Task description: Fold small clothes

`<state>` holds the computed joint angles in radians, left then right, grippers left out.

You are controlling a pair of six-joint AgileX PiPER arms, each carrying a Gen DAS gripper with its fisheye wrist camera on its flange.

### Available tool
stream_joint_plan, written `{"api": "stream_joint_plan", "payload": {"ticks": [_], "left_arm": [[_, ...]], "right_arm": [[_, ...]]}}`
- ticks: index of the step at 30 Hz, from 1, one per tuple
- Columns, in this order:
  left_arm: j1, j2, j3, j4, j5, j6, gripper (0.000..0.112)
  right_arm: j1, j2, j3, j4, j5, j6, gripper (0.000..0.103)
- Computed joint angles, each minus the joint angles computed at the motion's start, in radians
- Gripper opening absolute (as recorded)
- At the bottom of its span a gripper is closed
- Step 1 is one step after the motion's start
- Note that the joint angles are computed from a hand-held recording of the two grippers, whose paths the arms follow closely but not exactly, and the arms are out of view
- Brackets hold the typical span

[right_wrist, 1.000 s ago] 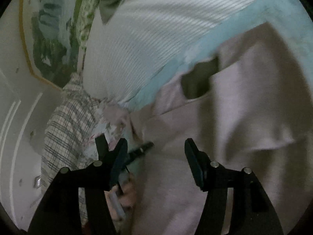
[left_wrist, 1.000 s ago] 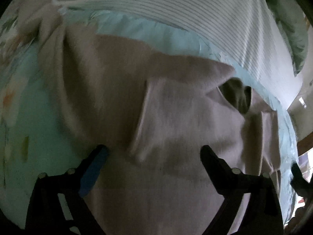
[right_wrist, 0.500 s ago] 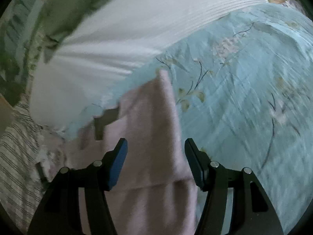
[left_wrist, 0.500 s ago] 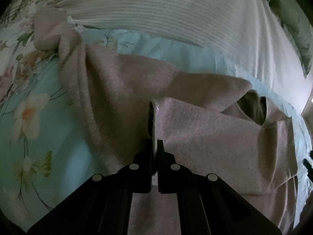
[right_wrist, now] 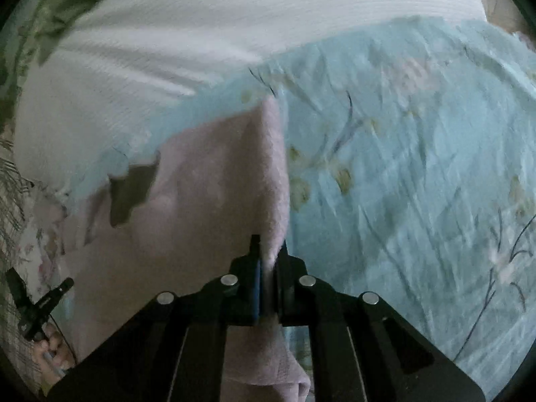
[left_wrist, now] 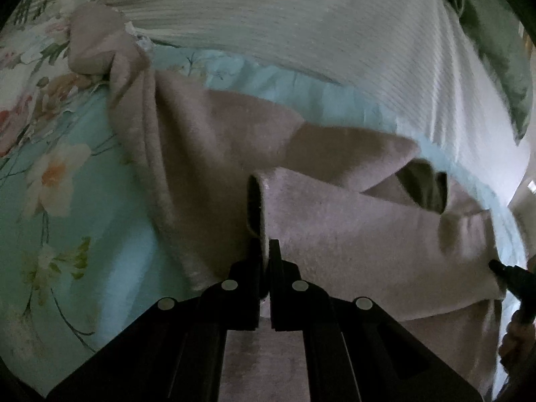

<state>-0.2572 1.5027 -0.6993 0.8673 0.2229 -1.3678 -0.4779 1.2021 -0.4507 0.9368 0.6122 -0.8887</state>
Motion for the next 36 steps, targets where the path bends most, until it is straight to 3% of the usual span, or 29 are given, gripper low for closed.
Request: {"api": "stream_joint_plan", "payload": {"ticks": [4,7,9,11,13,15,17,20,23,25,29,31,34,36], "left_arm": [[0.03,0.001,0.013,-0.163,-0.023,0.153,0.009],[0.052,-0.034,0.037,-0.25,-0.023,0.239,0.012],[0.066,-0.059,0.053,-0.308,-0.018,0.297,0.019],[0.086,-0.087,0.07,-0.37,-0.013,0.362,0.038],[0.113,-0.116,0.082,-0.353,0.012,0.337,0.059],[0.164,-0.137,0.087,-0.401,0.017,0.395,0.061],[0.243,-0.132,0.067,-0.564,0.017,0.585,0.062],[0.356,-0.101,0.01,-0.828,0.035,0.885,0.067],[0.471,-0.031,-0.089,-1.124,0.061,1.181,0.078],[0.529,0.031,-0.174,-1.245,0.09,1.296,0.079],[0.576,0.169,-0.402,-1.131,0.178,1.161,0.081],[0.568,0.25,-0.537,-0.987,0.226,1.03,0.083],[0.521,0.401,-0.768,-0.698,0.354,0.809,0.088],[0.502,0.52,-0.942,-0.576,0.488,0.73,0.088]], "right_arm": [[0.053,-0.206,0.034,-0.176,-0.026,0.258,0.037],[0.084,-0.35,0.077,-0.077,0.071,0.173,0.058],[0.159,-0.321,0.106,0.008,0.103,0.099,0.06],[0.198,-0.195,0.134,0.089,0.097,0.019,0.06],[0.197,-0.152,0.168,0.147,0.062,-0.044,0.06],[0.141,-0.21,0.184,0.148,0.119,-0.045,0.06],[0.081,-0.256,0.188,0.17,0.223,-0.069,0.06],[0.094,-0.396,0.181,0.117,0.316,0.021,0.06],[0.344,-0.469,0.192,0.105,0.202,0.163,0.061],[0.544,-0.509,0.198,0.022,0.076,0.334,0.061],[0.826,-0.51,0.219,-0.13,-0.096,0.592,0.061],[0.932,-0.482,0.231,-0.154,-0.169,0.657,0.061],[0.969,-0.408,0.261,0.044,-0.224,0.494,0.061],[1.005,-0.384,0.273,0.083,-0.253,0.472,0.061]]}}
